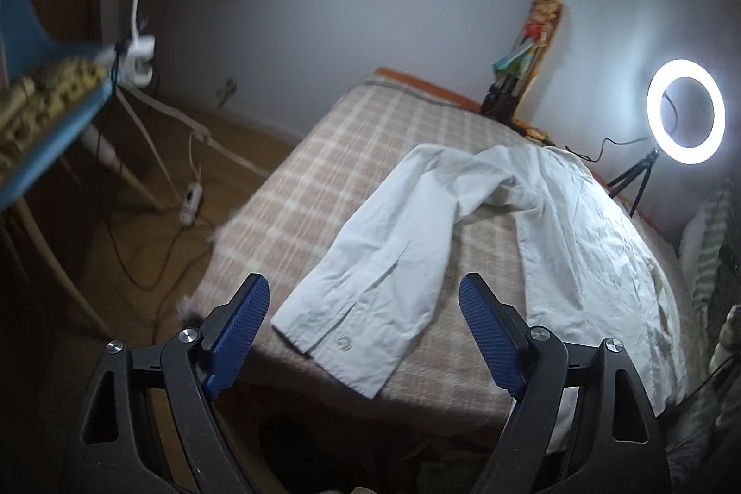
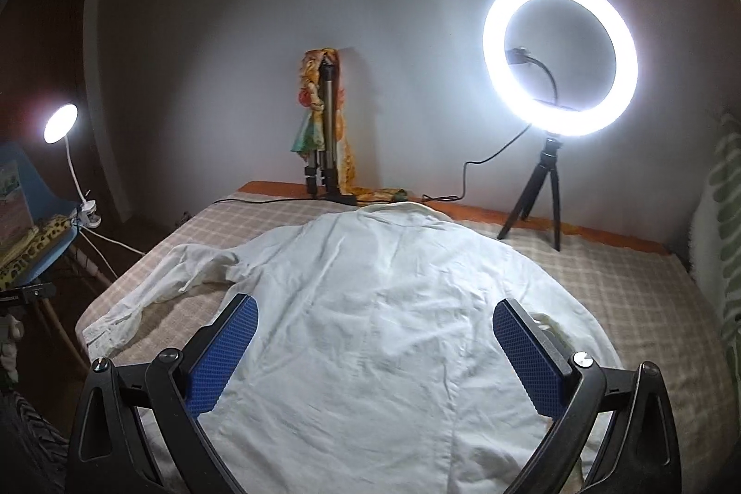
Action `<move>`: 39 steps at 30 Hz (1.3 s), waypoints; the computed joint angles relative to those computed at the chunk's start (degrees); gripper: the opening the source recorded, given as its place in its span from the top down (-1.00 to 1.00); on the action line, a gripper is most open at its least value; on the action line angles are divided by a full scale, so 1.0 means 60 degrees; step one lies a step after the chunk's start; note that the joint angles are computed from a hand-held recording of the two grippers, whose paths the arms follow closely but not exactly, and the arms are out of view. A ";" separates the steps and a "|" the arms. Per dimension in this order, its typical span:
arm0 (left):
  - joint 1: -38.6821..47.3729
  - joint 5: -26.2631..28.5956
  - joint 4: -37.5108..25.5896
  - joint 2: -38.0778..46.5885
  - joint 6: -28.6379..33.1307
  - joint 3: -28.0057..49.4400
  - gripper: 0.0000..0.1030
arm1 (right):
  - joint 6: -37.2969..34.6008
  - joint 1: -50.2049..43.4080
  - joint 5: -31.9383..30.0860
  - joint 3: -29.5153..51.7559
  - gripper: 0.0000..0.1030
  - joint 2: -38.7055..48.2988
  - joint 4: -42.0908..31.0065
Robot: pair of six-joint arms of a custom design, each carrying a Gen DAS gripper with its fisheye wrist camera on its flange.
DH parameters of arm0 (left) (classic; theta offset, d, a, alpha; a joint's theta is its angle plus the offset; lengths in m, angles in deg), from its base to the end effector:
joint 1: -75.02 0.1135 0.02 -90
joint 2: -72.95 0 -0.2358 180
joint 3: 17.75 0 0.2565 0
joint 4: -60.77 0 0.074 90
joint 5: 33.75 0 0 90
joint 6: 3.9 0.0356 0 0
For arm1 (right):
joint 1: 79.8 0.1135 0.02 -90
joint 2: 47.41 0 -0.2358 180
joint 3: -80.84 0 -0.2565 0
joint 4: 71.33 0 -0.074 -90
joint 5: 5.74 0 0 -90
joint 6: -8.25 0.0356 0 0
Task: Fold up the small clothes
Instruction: 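Grasp the white shirt sleeve cuff with the left tool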
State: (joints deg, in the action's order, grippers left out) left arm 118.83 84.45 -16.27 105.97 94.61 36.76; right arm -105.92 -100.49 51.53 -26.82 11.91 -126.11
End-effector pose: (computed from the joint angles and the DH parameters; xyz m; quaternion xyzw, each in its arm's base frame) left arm 0.0986 0.0713 0.2491 -0.2121 0.9046 -0.0822 0.3604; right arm 0.2193 -0.0622 0.3049 -0.1417 0.8718 0.0881 0.4605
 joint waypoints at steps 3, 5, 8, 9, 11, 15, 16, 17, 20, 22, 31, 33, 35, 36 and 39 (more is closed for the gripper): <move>0.0682 0.0447 0.0395 0.1173 0.0373 -0.0303 -0.50 | 0.0392 0.1125 0.0623 0.0178 -0.99 0.0345 0.0185; 0.1041 0.0761 0.0665 0.1969 0.0464 -0.0476 -0.48 | 0.0693 0.1894 0.1046 0.0272 -1.00 0.0562 0.0302; 0.1273 0.1055 0.1067 0.2874 0.0516 -0.0675 -0.41 | 0.1032 0.2815 0.1549 0.0262 -1.00 0.0740 0.0468; 0.1350 0.1156 0.1173 0.3197 0.0517 -0.0703 -0.39 | 0.1130 0.3170 0.1746 0.0276 -1.00 0.0884 0.0548; 0.1618 0.1432 0.1340 0.3803 0.0507 -0.0805 -0.28 | 0.1237 0.3702 0.2026 0.0378 -0.99 0.1253 0.0662; 0.1771 0.1625 0.1578 0.4536 0.0587 -0.1044 -0.22 | 0.1426 0.4640 0.2484 0.0715 -0.97 0.2054 0.0876; 0.1761 0.1673 0.1664 0.4541 0.0570 -0.1101 -0.21 | 0.1461 0.4842 0.2520 0.0867 -0.97 0.2328 0.0901; 0.1735 0.1688 0.1691 0.4438 0.0527 -0.1122 -0.21 | 0.1472 0.4987 0.2480 0.1033 -0.95 0.2599 0.0894; 0.1669 0.1898 0.1962 0.4634 0.0319 -0.1113 -0.17 | 0.1623 0.5396 0.2437 0.1627 -0.91 0.3482 0.0824; 0.1509 0.1825 0.2208 0.4478 0.0097 -0.1218 -0.07 | 0.1811 0.5621 0.2418 0.2187 -0.89 0.4227 0.0725; 0.0358 0.2178 0.3640 0.4189 -0.0694 -0.1878 0.88 | 0.2736 0.6212 0.2483 0.4234 -0.85 0.6796 0.0498; 0.0019 0.1949 0.3739 0.3473 -0.0852 -0.2007 0.89 | 0.2761 0.6304 0.2462 0.4591 -0.85 0.7206 0.0369; -0.0197 0.2024 0.3646 0.2859 -0.0916 -0.2023 0.91 | 0.2746 0.6367 0.2445 0.5150 -0.85 0.7726 0.0087; -0.0265 0.2164 0.3522 0.2426 -0.0944 -0.2032 0.91 | 0.2761 0.6391 0.2446 0.5539 -0.85 0.8056 -0.0100; -0.0787 0.2329 0.3160 0.1003 -0.1004 -0.2004 0.92 | 0.2922 0.6460 0.2343 0.7003 -0.85 0.9151 -0.0819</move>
